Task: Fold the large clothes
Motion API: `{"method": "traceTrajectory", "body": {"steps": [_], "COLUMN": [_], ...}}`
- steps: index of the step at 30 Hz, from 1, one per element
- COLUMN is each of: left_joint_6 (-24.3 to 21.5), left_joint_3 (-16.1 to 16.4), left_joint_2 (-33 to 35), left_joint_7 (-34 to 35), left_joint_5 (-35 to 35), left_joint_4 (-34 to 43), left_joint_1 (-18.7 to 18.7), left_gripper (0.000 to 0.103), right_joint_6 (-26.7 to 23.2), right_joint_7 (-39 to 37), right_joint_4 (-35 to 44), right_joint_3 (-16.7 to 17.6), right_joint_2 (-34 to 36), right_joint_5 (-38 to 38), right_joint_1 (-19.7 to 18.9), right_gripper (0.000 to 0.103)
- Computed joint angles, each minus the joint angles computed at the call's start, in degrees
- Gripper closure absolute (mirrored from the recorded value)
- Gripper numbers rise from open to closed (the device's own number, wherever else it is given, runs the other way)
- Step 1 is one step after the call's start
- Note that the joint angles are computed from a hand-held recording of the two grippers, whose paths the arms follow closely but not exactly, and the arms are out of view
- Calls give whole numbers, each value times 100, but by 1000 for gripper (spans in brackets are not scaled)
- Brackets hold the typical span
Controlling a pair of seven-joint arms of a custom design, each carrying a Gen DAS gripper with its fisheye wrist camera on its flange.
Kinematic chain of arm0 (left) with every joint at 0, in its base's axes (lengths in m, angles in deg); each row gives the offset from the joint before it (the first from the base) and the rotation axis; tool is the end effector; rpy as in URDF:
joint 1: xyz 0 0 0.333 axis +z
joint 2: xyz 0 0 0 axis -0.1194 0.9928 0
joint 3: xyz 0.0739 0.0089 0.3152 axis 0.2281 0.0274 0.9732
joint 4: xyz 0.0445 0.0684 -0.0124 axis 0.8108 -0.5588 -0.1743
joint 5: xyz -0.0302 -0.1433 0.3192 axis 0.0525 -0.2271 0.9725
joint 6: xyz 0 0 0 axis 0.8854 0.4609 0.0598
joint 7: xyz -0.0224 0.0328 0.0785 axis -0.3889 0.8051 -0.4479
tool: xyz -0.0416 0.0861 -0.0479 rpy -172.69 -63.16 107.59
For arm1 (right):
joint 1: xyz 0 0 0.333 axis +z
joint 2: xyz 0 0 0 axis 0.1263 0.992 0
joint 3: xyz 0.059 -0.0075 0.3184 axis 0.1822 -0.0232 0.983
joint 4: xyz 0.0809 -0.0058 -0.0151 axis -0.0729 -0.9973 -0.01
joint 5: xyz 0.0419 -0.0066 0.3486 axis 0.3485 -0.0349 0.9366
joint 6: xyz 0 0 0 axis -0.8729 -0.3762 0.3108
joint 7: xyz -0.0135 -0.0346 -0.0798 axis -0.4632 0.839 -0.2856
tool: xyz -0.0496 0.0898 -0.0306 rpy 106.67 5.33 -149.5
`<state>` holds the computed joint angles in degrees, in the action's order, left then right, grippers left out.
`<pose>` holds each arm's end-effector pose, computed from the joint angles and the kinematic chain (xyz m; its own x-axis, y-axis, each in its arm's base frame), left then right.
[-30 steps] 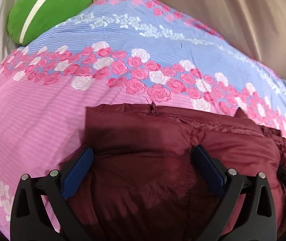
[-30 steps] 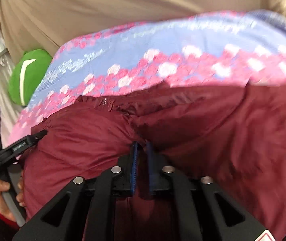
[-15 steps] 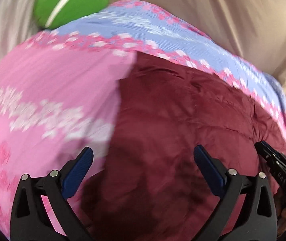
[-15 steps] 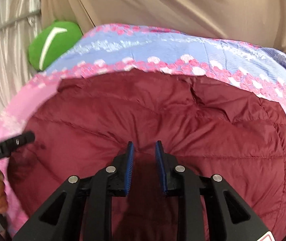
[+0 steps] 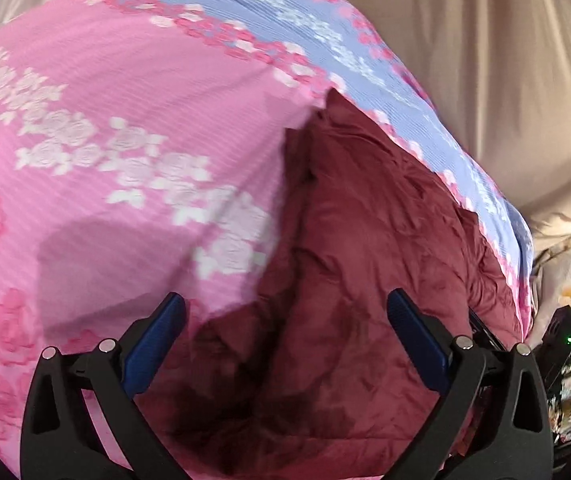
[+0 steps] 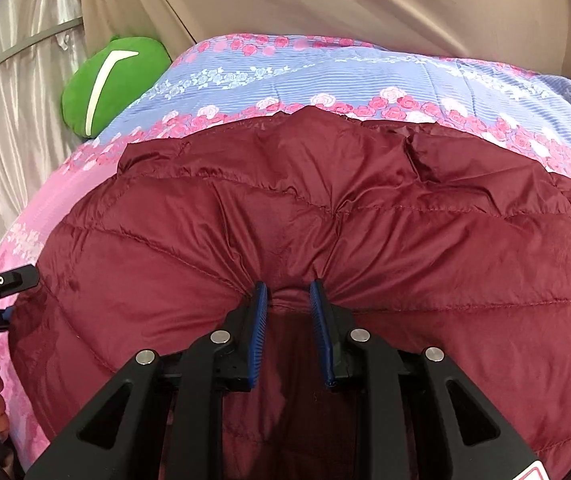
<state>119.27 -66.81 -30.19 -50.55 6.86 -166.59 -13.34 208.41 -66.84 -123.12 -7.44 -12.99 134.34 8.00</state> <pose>0.3400 -0.2238 0.4254 0.4470 -0.7269 0.5214 -0.5337 -0.6844 -0.4967 0.4874 -0.0423 0.4136 0.5753 -0.8058 -0.1405 -0.6194 -0.3169 -0.7183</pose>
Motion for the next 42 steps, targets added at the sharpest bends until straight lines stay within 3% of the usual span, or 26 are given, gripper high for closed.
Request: {"method": "traceTrajectory", "body": {"steps": [3, 5, 11, 13, 15, 21, 29, 32, 36, 42], "left_joint_6": [17, 26, 156, 165, 257, -62, -85, -71, -216, -248], "left_joint_3": [-25, 16, 118, 115, 87, -76, -316, -354, -393, -348], "left_joint_2": [266, 427, 612, 504, 390, 28, -24, 186, 568, 1452], "left_joint_7": [54, 208, 407, 333, 142, 512, 468, 579, 1021, 1867], "left_joint_5": [124, 110, 148, 251, 504, 403, 909, 1046, 964, 836], "left_joint_4": [260, 414, 663, 651, 689, 901, 1533, 1905, 2373, 3360], "left_joint_1": [-4, -68, -173, -167, -124, -296, -327, -436, -676, -1165], "left_gripper": [7, 17, 59, 80, 86, 91, 92, 92, 92, 92], "right_joint_6": [148, 203, 51, -28, -272, -1141, -1751, -1446, -1423, -2084], "right_joint_7": [-208, -312, -256, -238, -172, 178, 416, 253, 39, 307], "right_joint_4": [-64, -87, -46, -28, 40, 60, -80, -221, -268, -21], "right_joint_3": [27, 31, -7, -22, -76, -310, -537, -445, -445, -579], "right_joint_2": [-31, -40, -6, 7, 50, -93, -389, -321, -266, -31], "right_joint_5": [185, 274, 285, 283, 242, 135, -582, -582, -421, -533], "right_joint_1": [39, 58, 31, 9, -55, -401, -764, -717, -708, -900], "right_gripper": [80, 80, 80, 79, 78, 76, 77, 77, 77, 79]}}
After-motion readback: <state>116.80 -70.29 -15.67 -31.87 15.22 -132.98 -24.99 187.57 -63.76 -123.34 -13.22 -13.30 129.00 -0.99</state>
